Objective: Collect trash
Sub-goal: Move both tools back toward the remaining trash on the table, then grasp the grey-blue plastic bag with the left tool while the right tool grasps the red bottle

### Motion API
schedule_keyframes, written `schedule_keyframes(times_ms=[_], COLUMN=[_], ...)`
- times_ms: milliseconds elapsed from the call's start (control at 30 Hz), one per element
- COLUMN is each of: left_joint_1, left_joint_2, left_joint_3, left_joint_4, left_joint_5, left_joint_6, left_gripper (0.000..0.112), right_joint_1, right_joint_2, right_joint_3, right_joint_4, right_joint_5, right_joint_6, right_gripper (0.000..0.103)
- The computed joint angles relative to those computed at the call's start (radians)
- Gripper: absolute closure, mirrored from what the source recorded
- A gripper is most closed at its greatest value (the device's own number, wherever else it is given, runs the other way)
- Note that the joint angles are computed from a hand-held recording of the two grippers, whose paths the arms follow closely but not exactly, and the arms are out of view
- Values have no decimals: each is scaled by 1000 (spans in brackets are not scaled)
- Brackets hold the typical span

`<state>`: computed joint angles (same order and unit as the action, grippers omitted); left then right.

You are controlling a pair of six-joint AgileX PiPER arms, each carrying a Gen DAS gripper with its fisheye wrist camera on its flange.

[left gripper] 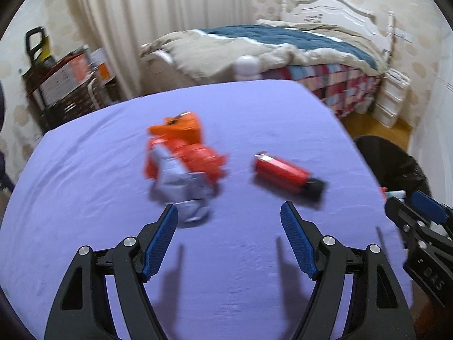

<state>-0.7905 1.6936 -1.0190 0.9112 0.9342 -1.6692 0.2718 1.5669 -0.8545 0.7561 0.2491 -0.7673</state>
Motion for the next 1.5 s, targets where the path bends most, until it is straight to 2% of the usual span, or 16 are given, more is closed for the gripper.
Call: schedule_keyframes(times_ms=[333, 433, 567, 667, 900, 1267, 1500], left_joint_1=[105, 141, 184, 174, 153, 126, 138], left_joint_2=[-8, -15, -26, -38, -84, -210, -280], left_joint_3=[38, 49, 72, 92, 146, 281, 357], left_joint_4=[9, -2, -47, -21, -11, -20, -7], left_joint_5=[-56, -101, -181, -189, -210, -185, -182], left_joint_6=[8, 27, 79, 59, 27, -8, -54], left_gripper=[37, 38, 67, 77, 78, 78, 78], right_joint_1=[100, 119, 136, 144, 152, 212, 272], right_joint_2=[40, 62, 80, 90, 95, 135, 211], right_joint_3=[-61, -83, -103, -112, -117, -166, -269], right_joint_4=[-238, -292, -331, -342, -357, -405, -556], right_joint_5=[4, 7, 13, 18, 16, 42, 73], right_joint_6=[248, 305, 343, 353, 369, 414, 574], right_gripper=[44, 44, 44, 44, 44, 43, 43])
